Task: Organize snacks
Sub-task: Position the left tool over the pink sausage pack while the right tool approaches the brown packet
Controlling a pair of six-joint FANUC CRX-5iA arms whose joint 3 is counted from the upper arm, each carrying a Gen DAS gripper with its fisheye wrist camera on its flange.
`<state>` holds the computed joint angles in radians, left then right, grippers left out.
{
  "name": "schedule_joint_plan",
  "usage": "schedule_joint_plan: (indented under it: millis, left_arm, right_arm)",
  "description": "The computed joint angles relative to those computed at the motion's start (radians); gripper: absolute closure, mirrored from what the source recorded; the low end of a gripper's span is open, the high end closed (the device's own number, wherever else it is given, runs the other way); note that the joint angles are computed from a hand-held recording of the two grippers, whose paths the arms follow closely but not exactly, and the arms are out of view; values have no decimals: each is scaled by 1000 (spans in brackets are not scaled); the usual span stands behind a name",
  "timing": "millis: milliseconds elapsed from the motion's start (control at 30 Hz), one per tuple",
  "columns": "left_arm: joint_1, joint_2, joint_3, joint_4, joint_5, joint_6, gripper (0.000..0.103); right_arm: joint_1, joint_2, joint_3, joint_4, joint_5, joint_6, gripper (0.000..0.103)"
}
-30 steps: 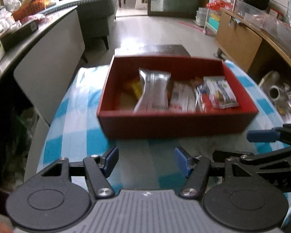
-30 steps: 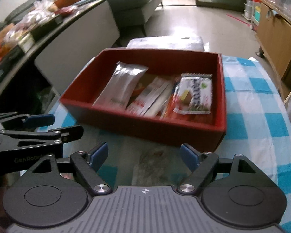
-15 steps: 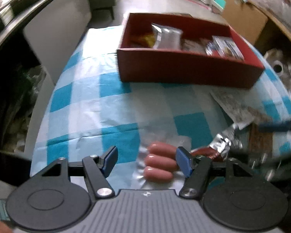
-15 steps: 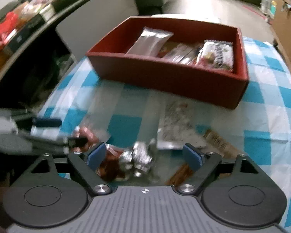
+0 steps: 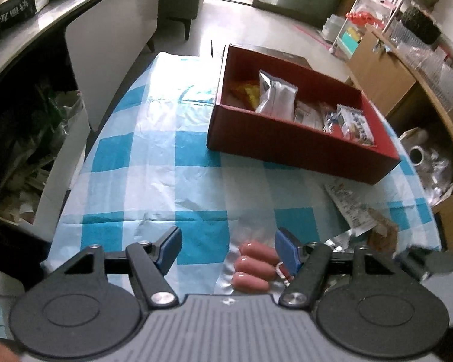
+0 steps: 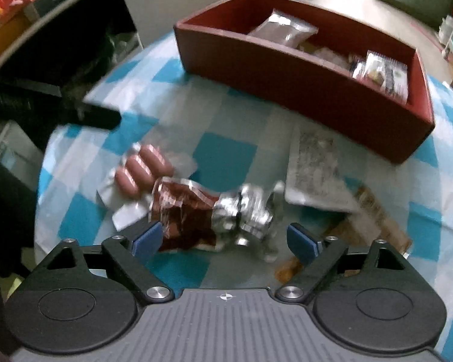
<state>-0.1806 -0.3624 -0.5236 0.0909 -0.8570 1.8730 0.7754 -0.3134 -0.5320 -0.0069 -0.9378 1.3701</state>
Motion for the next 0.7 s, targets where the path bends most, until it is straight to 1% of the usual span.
schedule_joint_plan:
  millis: [33, 100, 167, 233, 267, 300, 333, 367, 400, 433, 500, 567, 600, 633, 700]
  left_arm:
    - [17, -10, -16, 34, 8, -25, 41]
    - [39, -23, -37, 86, 19, -59, 41]
    - [58, -36, -59, 137, 32, -98, 40]
    - [66, -45, -68, 158, 39, -116, 40]
    - [69, -49, -72, 165, 41, -123, 40]
    - [73, -52, -77, 174, 42, -129, 40]
    - [79, -57, -83, 186, 45, -137, 40]
    - [84, -61, -88, 195, 47, -142, 39]
    - [89, -64, -91, 201, 48, -144, 39]
    - [90, -64, -91, 201, 49, -141, 39]
    - [89, -62, -88, 195, 48, -131, 39]
    - [82, -55, -82, 185, 47, -120, 39]
    - [78, -52, -80, 180, 47, -119, 39]
    - [76, -50, -78, 175, 45, -117, 39]
    - [79, -49, -78, 173, 42, -117, 39]
  right_arm:
    - [-1, 6, 9, -28, -18, 26, 8]
    - [13, 11, 13, -40, -37, 58, 8]
    - [-3, 30, 38, -93, -56, 109, 8]
    - [-56, 53, 90, -208, -101, 197, 7]
    - [-98, 67, 126, -291, -143, 251, 8]
    - [-156, 86, 168, -395, -206, 324, 8]
    - [-196, 98, 198, -466, -261, 366, 8]
    - [-203, 94, 207, -485, -288, 382, 8]
    - [-182, 82, 208, -458, -295, 378, 8]
    - [-139, 60, 194, -395, -272, 361, 8]
    - [-31, 11, 134, -206, -181, 323, 8]
    - [51, 16, 90, -29, -108, 316, 8]
    - [59, 45, 97, 2, -95, 348, 8]
    - [56, 77, 114, 7, -91, 387, 8]
    - [35, 142, 162, -23, -99, 474, 9]
